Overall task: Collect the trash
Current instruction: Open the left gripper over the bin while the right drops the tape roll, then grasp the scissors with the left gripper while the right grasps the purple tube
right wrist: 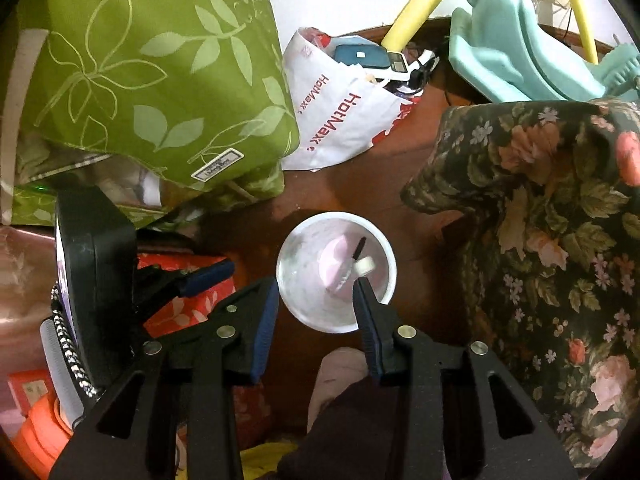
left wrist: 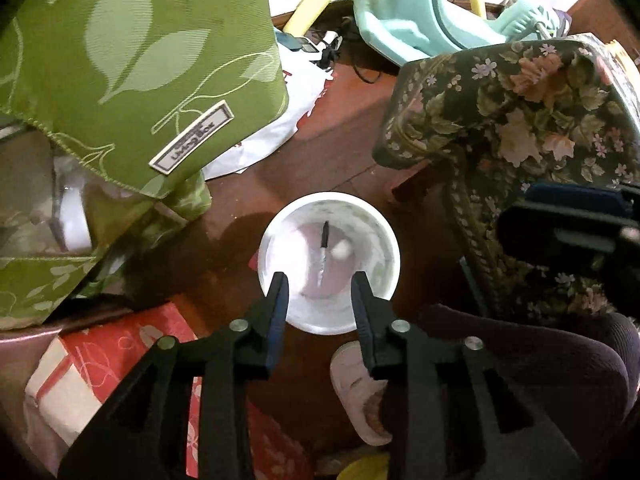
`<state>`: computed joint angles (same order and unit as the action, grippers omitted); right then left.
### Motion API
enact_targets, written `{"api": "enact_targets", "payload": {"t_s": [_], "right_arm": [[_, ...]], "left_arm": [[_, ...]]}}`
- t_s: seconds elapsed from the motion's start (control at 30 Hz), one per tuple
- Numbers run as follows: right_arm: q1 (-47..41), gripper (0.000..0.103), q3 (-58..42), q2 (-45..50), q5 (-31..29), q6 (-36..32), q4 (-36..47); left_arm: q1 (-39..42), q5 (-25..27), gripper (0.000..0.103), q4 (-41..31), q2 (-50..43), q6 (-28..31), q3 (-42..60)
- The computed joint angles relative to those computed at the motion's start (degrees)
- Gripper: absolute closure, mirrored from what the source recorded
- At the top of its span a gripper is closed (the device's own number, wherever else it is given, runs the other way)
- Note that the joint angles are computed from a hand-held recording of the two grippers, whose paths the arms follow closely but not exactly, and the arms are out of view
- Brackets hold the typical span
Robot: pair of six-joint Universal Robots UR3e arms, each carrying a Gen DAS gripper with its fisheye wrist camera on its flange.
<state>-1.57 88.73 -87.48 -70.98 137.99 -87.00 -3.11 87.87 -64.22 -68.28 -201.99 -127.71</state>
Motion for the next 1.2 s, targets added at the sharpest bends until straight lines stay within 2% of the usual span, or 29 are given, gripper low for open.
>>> {"api": "enact_targets", "payload": {"t_s": [0.33, 0.4, 0.53, 0.63, 0.67, 0.73, 0.83, 1.03, 1.1, 1.2], "right_arm": [[-9.8, 0.068, -1.6, -9.6, 3.9, -8.3, 4.8], [-13.6, 0.068, -2.1, -12.2, 5.8, -11.0, 6.8], [-22.5, 0.068, -4.1, -16.6, 10.6, -15.8, 10.8], [-29.8, 0.068, -6.4, -18.9, 14.4, -19.7, 14.3], [-32.4, 0.068, -7.7, -19.2, 15.9, -21.0, 15.7], [-37.8, 0.068, -11.1, -19.2, 18.8, -23.7, 18.8], [-45.7, 0.068, -16.7, -18.2, 22.9, -28.4, 24.1], [-57.7, 0.068, -25.5, -14.2, 29.0, -34.9, 29.1], [-59.3, 0.068, -28.5, -11.4, 29.4, -35.1, 29.7], [-60.4, 0.068, -29.7, -8.2, 28.7, -32.1, 25.5]], "left_arm": [[-8.5, 5.1, 0.07, -6.4, -1.4, -5.1, 12.1], [-10.4, 6.0, 0.066, -7.5, -2.3, -5.8, 15.8], [-15.0, 8.5, 0.048, -9.4, -5.4, -8.0, 24.6], [-19.1, 10.6, 0.044, -9.5, -9.5, -10.2, 32.7], [-20.1, 10.8, 0.039, -9.8, -11.2, -10.7, 36.0], [-21.8, 11.4, 0.034, -10.2, -14.6, -12.2, 41.6], [-24.9, 13.8, 0.033, -11.9, -21.1, -13.9, 52.0], [-30.2, 19.0, 0.033, -16.4, -36.9, -14.1, 75.9], [-31.4, 19.9, 0.033, -19.2, -42.4, -13.5, 84.8], [-33.2, 20.9, 0.033, -24.9, -52.6, -12.1, 101.0]]}}
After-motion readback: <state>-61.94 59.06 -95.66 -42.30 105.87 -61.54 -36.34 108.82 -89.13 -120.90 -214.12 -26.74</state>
